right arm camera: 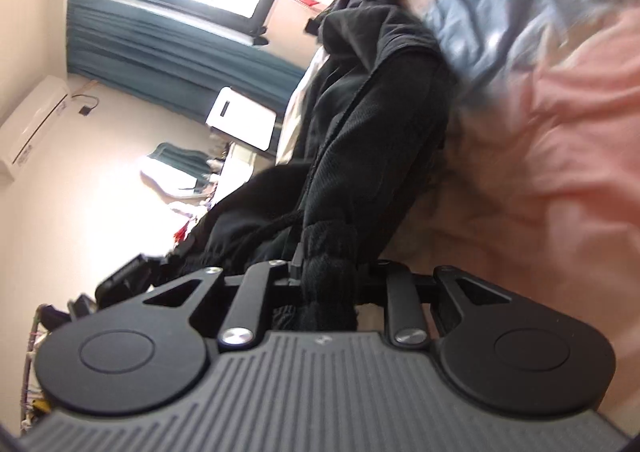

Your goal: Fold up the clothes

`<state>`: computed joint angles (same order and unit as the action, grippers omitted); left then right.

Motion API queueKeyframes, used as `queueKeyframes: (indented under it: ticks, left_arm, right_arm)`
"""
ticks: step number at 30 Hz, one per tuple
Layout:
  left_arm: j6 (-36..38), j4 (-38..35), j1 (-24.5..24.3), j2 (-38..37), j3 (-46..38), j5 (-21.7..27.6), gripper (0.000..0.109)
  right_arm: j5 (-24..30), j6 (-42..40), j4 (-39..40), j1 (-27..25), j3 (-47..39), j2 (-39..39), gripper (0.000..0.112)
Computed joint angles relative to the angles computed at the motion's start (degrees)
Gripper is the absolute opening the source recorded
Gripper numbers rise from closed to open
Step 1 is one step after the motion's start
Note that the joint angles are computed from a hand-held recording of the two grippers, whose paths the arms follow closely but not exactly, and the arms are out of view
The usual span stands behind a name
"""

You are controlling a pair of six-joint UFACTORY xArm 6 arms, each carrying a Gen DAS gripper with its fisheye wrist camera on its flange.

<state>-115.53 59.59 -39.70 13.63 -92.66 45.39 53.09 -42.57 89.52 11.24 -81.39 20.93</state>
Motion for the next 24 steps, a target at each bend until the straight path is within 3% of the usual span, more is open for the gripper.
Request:
queueKeyframes:
  ticks: [6,11,16,21,24]
  left_arm:
    - [18.37,-6.12,10.08,-6.57,0.63,0.90,0.019]
    - [29.28,-11.32,19.31,-2.30,-2.02,3.31,0.018]
    - [26.59,-13.53,26.01,-1.30,8.71,-3.96,0.018]
    - [23.43,-10.99,28.56,-1.27,15.13,-10.72,0.019]
    - [21.83,-9.66,27.95,-3.94,17.53,-11.84,0.025]
  right_arm:
    - [1.06,-1.71,10.14,11.71,-7.54,6.36,0.023]
    - [-1.74,2.84,6.21,20.10,-26.41,19.86,0.024]
    - [-6.87,15.38,-11.63,24.54,-45.49,34.03,0.025]
    - [-7.63,11.31,-11.75,24.44,-46.12,35.46,0.030]
    - [-7.47,13.45,-17.73,24.31,-52.91,38.77,0.035]
